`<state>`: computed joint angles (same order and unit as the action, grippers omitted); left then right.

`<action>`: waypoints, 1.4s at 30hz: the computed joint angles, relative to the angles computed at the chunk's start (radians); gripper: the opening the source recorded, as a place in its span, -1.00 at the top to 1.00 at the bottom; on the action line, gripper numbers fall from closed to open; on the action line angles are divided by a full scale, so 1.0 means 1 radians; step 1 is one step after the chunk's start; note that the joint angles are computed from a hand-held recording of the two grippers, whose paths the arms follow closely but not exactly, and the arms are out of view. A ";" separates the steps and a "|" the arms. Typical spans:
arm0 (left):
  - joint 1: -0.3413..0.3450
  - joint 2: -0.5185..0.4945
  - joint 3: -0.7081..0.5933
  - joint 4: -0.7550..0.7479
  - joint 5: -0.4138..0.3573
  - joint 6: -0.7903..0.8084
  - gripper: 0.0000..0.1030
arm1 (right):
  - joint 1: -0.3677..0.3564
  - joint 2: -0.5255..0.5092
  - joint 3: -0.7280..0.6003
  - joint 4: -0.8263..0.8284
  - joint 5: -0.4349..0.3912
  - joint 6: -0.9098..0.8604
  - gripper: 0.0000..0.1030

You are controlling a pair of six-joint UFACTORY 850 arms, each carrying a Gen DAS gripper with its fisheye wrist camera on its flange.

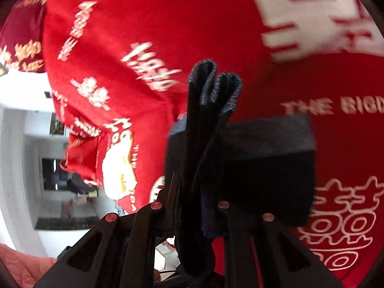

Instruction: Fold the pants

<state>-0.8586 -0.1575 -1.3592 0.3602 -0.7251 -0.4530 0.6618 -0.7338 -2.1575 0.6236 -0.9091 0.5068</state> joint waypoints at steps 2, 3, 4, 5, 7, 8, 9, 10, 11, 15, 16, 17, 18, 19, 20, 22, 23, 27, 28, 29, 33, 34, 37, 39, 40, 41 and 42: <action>-0.016 -0.035 -0.006 -0.014 -0.011 0.007 0.31 | -0.016 0.051 0.129 0.022 0.034 -0.019 0.71; -0.017 -0.050 -0.012 -0.027 -0.023 0.018 0.32 | -0.021 0.063 0.168 0.031 0.041 -0.027 0.71; -0.018 -0.065 -0.016 -0.042 -0.032 0.025 0.31 | -0.024 0.069 0.204 0.028 0.044 -0.032 0.71; -0.019 -0.075 -0.018 -0.050 -0.037 0.027 0.31 | -0.024 0.069 0.219 0.024 0.043 -0.036 0.70; -0.020 -0.087 -0.021 -0.054 -0.049 0.033 0.31 | -0.026 0.074 0.260 0.035 0.056 -0.063 0.67; -0.021 -0.090 -0.021 -0.058 -0.050 0.039 0.31 | -0.027 0.077 0.273 0.038 0.060 -0.070 0.64; -0.022 -0.093 -0.021 -0.061 -0.053 0.041 0.31 | -0.026 0.081 0.284 0.039 0.063 -0.070 0.61; -0.023 -0.094 -0.021 -0.066 -0.057 0.044 0.31 | -0.026 0.093 0.311 0.047 0.074 -0.077 0.59; -0.022 -0.096 -0.025 -0.073 -0.064 0.054 0.31 | -0.025 0.096 0.316 0.043 0.076 -0.074 0.56; -0.010 -0.093 -0.035 -0.122 -0.095 0.094 0.14 | -0.011 0.095 0.303 -0.052 0.054 -0.013 0.41; -0.003 -0.085 -0.032 -0.149 -0.097 0.110 0.14 | -0.009 0.095 0.298 -0.075 0.046 0.001 0.39; 0.002 -0.077 -0.028 -0.165 -0.100 0.124 0.13 | -0.004 0.090 0.287 -0.102 0.038 0.017 0.38; 0.005 -0.068 -0.025 -0.172 -0.106 0.131 -0.12 | 0.000 0.087 0.278 -0.126 0.030 0.031 0.37; 0.009 -0.057 -0.021 -0.165 -0.114 0.116 -0.49 | 0.006 0.082 0.264 -0.158 0.017 0.052 0.36; 0.015 -0.043 -0.014 -0.157 -0.112 0.090 -0.58 | 0.013 0.074 0.246 -0.198 -0.003 0.074 0.34; 0.047 -0.021 -0.008 -0.208 -0.116 0.089 -0.59 | 0.028 0.058 0.214 -0.257 -0.037 0.104 0.31; 0.060 -0.020 -0.012 -0.220 -0.134 0.082 -0.59 | 0.034 0.060 0.210 -0.280 -0.042 0.117 0.25; 0.113 -0.019 -0.012 -0.214 -0.201 -0.007 -0.59 | 0.056 0.058 0.192 -0.374 -0.071 0.165 -0.01; 0.132 -0.017 -0.007 -0.222 -0.210 -0.028 -0.59 | 0.065 0.055 0.181 -0.416 -0.094 0.183 -0.16; 0.145 -0.016 0.000 -0.232 -0.214 -0.044 -0.59 | 0.075 0.043 0.159 -0.474 -0.136 0.205 -0.35; 0.185 -0.014 0.020 -0.249 -0.257 -0.098 -0.59 | 0.079 0.077 0.214 -0.501 -0.131 0.237 -0.37; 0.190 -0.015 0.022 -0.252 -0.268 -0.105 -0.59 | 0.079 0.081 0.218 -0.502 -0.134 0.251 -0.41; 0.202 -0.011 0.037 -0.265 -0.278 -0.114 -0.59 | 0.083 0.091 0.223 -0.538 -0.178 0.304 -0.51; 0.210 -0.008 0.046 -0.272 -0.280 -0.111 -0.59 | 0.083 0.097 0.223 -0.541 -0.194 0.321 -0.52; 0.214 -0.008 0.048 -0.275 -0.278 -0.109 -0.59 | 0.084 0.094 0.215 -0.542 -0.207 0.329 -0.54; 0.217 -0.006 0.051 -0.278 -0.276 -0.106 -0.59 | 0.085 0.092 0.208 -0.545 -0.224 0.335 -0.56; 0.220 -0.005 0.054 -0.281 -0.273 -0.105 -0.59 | 0.087 0.090 0.202 -0.549 -0.237 0.339 -0.56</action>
<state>-0.6383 -0.1622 -1.3052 0.0793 -0.9980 -0.5577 0.7490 -0.6439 -1.9555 0.0749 -1.1463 0.8461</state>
